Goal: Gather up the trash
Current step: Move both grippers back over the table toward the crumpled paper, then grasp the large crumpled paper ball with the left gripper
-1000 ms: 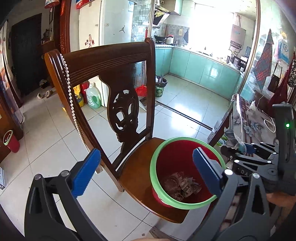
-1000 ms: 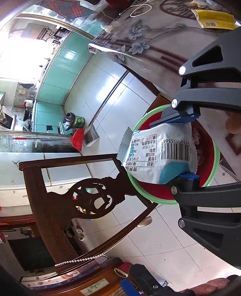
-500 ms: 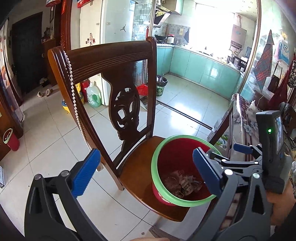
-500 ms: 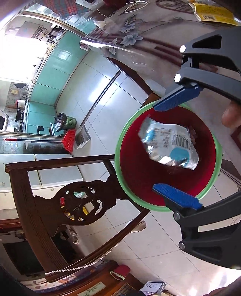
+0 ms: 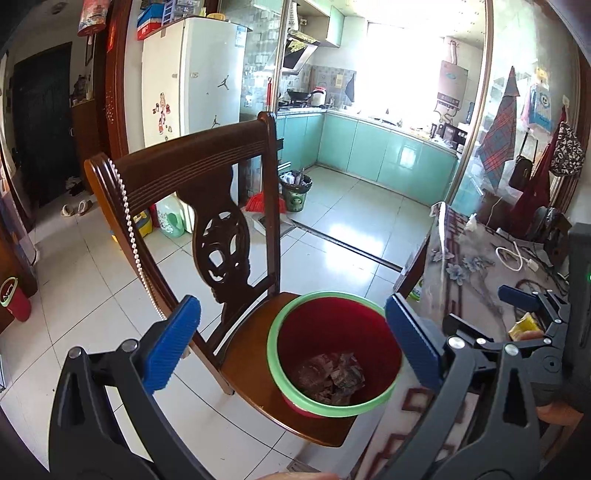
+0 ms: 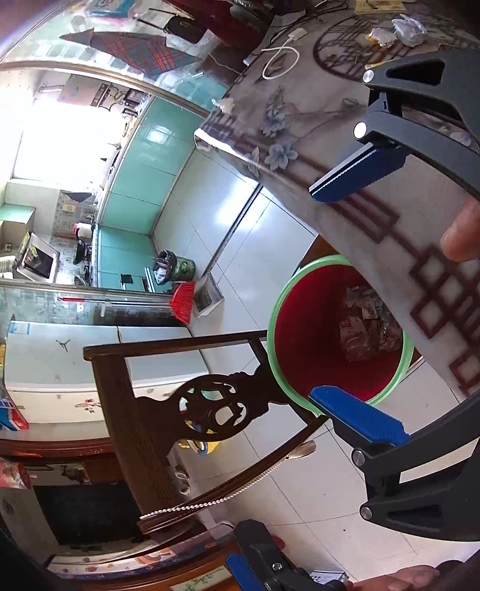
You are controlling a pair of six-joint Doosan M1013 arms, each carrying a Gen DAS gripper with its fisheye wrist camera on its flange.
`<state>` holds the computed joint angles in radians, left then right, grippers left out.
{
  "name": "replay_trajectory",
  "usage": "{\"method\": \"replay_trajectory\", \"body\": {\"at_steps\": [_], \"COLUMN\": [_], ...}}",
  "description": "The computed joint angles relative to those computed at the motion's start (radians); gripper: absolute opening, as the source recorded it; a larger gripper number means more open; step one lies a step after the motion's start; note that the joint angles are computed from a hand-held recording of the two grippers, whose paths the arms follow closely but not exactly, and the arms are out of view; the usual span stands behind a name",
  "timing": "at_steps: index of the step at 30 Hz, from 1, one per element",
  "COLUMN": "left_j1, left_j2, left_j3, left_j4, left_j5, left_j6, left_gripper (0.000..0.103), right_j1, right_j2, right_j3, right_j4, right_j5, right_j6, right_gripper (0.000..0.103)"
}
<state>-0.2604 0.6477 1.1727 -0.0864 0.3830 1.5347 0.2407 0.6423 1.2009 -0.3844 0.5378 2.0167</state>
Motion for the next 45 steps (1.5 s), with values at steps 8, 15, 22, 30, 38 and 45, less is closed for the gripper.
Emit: {"method": "replay_trajectory", "body": {"at_steps": [8, 15, 22, 30, 38, 45], "left_j1": [-0.064, -0.156, -0.234, -0.303, -0.372, -0.423], "left_j2": [-0.086, -0.127, -0.125, -0.069, 0.005, 0.068], "left_j3": [0.065, 0.111, 0.134, 0.102, 0.046, -0.016], "left_j4": [-0.197, -0.297, -0.38, -0.335, -0.225, -0.097], "left_j5": [-0.025, 0.058, 0.123, 0.162, 0.201, 0.241], "left_j6": [0.224, 0.394, 0.494, 0.44, 0.354, 0.228], "left_gripper": [0.098, 0.098, 0.098, 0.098, 0.098, 0.098], "right_j1": [-0.028, -0.071, -0.143, -0.21, -0.264, -0.295], "right_j2": [-0.188, -0.333, -0.442, -0.506, -0.516, -0.522], "right_j3": [0.234, 0.434, 0.599, 0.724, 0.786, 0.799], "right_j4": [-0.257, -0.457, -0.566, -0.58, -0.6, -0.536], "right_j5": [-0.083, -0.068, -0.01, -0.038, -0.089, -0.14], "right_j6": [0.312, 0.543, 0.712, 0.778, 0.844, 0.805], "right_gripper": [0.097, 0.097, 0.097, 0.097, 0.097, 0.097]}}
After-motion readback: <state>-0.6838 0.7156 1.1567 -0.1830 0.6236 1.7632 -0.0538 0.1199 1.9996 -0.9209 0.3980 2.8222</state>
